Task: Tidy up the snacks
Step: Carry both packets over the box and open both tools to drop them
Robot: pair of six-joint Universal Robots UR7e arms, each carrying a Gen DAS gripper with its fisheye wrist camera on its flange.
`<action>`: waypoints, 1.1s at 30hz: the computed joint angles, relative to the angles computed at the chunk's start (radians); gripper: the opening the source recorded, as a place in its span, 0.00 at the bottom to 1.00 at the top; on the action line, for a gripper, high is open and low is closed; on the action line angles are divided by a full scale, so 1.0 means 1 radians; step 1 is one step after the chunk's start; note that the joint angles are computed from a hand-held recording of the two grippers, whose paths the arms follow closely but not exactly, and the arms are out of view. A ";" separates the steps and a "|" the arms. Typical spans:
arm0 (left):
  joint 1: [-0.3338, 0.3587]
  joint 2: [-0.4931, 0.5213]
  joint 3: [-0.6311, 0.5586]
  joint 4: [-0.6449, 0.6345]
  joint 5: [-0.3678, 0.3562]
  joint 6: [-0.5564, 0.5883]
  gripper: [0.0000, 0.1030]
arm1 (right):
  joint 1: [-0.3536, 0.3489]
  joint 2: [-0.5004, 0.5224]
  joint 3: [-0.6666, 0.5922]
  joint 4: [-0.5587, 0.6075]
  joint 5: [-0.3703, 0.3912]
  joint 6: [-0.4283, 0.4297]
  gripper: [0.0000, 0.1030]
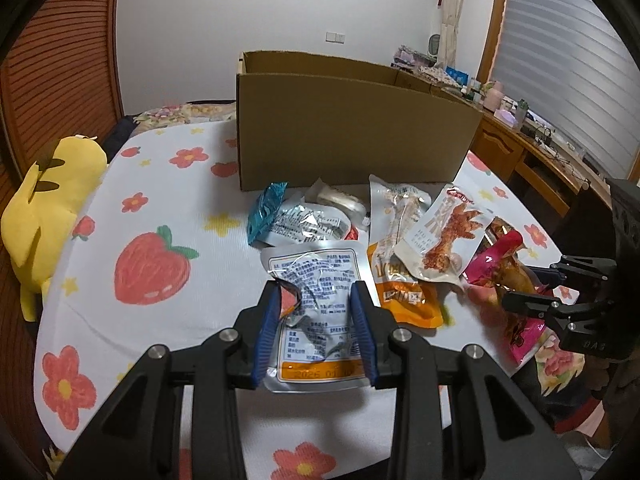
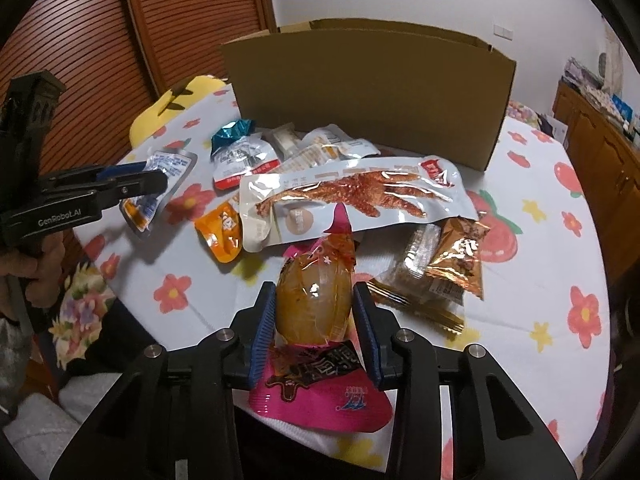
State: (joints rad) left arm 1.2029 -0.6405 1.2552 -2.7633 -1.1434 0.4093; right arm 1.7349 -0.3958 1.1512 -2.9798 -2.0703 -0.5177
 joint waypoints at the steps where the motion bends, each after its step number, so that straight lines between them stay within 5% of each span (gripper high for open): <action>1: -0.001 -0.001 0.002 -0.007 -0.002 0.001 0.32 | 0.001 -0.003 0.004 -0.007 -0.001 -0.001 0.36; 20: -0.044 0.021 -0.079 -0.089 -0.066 0.064 0.33 | 0.026 -0.045 -0.015 -0.101 0.040 -0.086 0.36; 33: -0.059 0.210 -0.505 0.052 -0.064 0.105 0.33 | 0.045 0.058 -0.333 -0.024 0.042 -0.163 0.36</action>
State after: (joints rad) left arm 1.1439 -0.4302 0.7501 -2.7109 -1.2075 0.5142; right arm 1.7799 -0.3374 0.8185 -3.0034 -2.0281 -0.6804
